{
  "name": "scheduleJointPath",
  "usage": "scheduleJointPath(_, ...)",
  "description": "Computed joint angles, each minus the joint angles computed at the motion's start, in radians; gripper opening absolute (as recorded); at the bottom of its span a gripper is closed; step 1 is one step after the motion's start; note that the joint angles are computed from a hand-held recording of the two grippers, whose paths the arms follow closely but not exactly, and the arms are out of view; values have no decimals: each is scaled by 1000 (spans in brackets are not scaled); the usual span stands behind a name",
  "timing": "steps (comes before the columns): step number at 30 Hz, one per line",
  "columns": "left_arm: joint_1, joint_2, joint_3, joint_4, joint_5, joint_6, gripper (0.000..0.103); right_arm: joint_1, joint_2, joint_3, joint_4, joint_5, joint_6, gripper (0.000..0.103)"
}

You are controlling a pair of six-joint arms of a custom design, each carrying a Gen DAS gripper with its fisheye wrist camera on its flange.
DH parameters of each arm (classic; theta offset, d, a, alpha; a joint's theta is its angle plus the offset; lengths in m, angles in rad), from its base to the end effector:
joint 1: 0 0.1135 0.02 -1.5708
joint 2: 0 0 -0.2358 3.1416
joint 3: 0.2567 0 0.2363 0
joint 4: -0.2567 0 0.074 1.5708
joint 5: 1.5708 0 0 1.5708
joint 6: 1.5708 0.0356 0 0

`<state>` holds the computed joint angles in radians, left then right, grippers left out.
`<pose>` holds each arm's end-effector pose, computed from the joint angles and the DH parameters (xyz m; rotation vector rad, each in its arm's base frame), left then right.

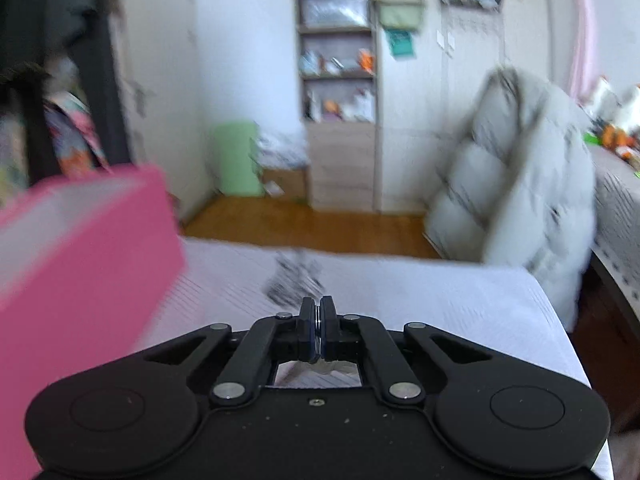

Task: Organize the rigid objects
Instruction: 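Carry the second keys into the pink box and release them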

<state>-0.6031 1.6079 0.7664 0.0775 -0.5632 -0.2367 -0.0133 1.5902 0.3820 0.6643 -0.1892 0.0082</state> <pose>0.2586 -0.1550 0.1467 0.1329 2.1986 0.1971 0.2550 0.0033 0.1005 -0.0901 2.1082 0.1969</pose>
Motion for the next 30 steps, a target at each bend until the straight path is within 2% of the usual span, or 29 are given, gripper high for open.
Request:
scheduleJointPath(7,0,-1,0,1,2,-1,8,67,-308,-4,-204,-96,17,3)
scheduleJointPath(10,0,0,0,0,0,-1,8,126,-381,53,-308,-145,24,3)
scheduleJointPath(14,0,-1,-1,0,1,-1,8,237,-381,173,-449,-166,31,3)
scheduleJointPath(16,1,-1,-1,1,2,0,8,296,-308,287,-548,-160,45,3)
scheduleJointPath(19,1,1,1,0,1,1,8,349,-145,466,-686,-223,111,3)
scheduleJointPath(21,-2,10,9,-2,-5,2,8,408,-32,580,-782,-190,152,3)
scheduleJointPath(25,-3,19,14,2,-2,-2,8,463,167,737,-831,-181,190,3)
scheduleJointPath(28,-2,21,16,2,-3,0,8,501,258,800,-844,-70,225,5)
scheduleJointPath(30,-1,20,13,5,0,-1,8,495,284,806,-824,-60,241,8)
